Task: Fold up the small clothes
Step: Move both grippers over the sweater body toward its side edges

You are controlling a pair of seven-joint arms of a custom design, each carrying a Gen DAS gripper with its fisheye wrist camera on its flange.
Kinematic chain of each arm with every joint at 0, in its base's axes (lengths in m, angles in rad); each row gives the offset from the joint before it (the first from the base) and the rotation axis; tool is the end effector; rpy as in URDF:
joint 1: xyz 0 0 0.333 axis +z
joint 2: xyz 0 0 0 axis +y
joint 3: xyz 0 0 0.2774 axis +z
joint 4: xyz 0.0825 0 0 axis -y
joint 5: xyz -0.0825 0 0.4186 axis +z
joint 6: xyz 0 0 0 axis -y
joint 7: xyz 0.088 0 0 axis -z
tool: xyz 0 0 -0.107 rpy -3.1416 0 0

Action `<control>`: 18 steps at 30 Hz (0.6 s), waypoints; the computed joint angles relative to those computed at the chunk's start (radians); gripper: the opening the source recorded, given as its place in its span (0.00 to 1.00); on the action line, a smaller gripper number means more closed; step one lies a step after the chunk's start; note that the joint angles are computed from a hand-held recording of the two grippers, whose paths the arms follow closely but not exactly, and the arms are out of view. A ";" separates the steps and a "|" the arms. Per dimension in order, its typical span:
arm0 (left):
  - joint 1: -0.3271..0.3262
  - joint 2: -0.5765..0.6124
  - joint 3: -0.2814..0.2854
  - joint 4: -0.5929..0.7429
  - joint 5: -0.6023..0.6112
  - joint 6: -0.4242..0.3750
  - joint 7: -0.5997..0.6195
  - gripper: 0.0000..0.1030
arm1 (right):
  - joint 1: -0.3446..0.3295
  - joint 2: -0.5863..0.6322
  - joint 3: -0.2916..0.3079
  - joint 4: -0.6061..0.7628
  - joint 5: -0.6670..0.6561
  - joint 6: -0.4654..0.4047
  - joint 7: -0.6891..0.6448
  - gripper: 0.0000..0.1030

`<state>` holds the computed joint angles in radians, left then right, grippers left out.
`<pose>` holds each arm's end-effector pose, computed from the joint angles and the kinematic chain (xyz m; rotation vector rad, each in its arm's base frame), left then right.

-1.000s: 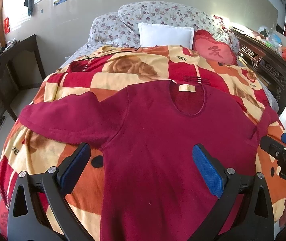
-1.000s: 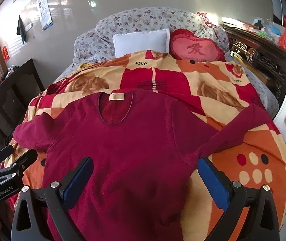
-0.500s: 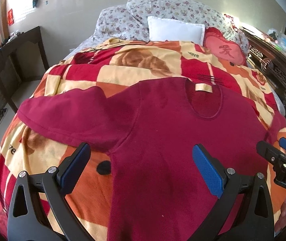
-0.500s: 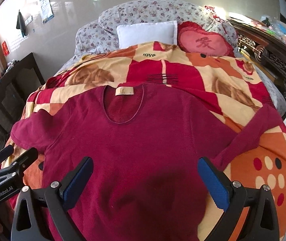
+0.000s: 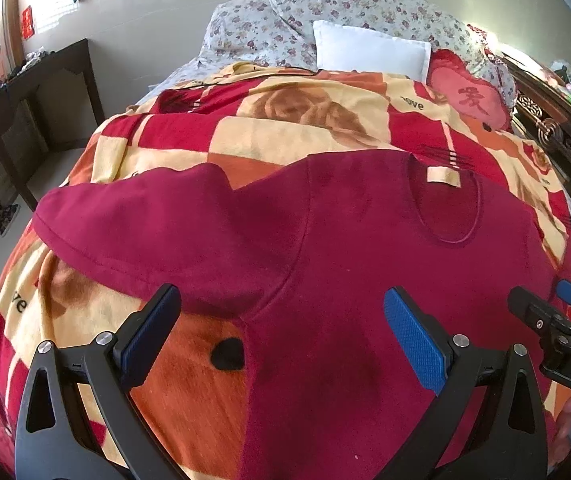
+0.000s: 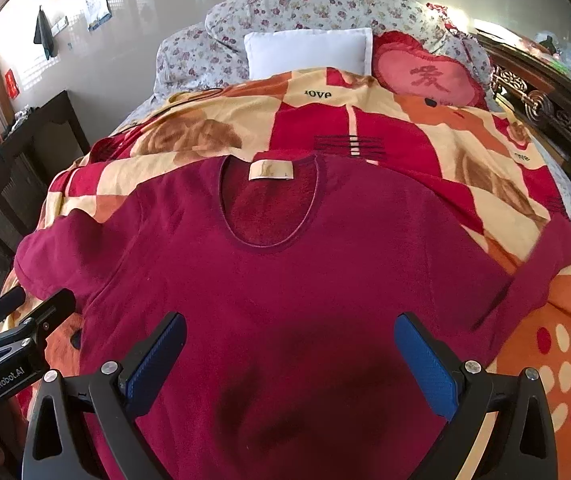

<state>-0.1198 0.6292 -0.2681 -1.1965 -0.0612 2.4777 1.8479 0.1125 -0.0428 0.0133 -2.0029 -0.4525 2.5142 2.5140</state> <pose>0.7507 -0.2422 0.4633 -1.3474 2.3394 -0.8774 0.6146 0.0815 0.4856 -1.3143 2.2763 -0.6581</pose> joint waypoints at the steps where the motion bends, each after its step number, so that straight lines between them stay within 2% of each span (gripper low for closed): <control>1: -0.004 0.012 0.004 0.017 0.004 -0.005 -0.004 0.99 | 0.000 0.010 -0.001 0.008 0.005 0.001 -0.004 1.00; 18: -0.038 0.242 0.051 0.359 0.059 -0.135 -0.088 0.99 | 0.049 0.181 -0.051 0.166 0.078 0.004 -0.087 1.00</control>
<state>-0.1575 0.8715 -0.2172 -0.8377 -0.0019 2.3428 1.7597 0.1618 0.1383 -0.0378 -1.8366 -0.3748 2.5179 2.4268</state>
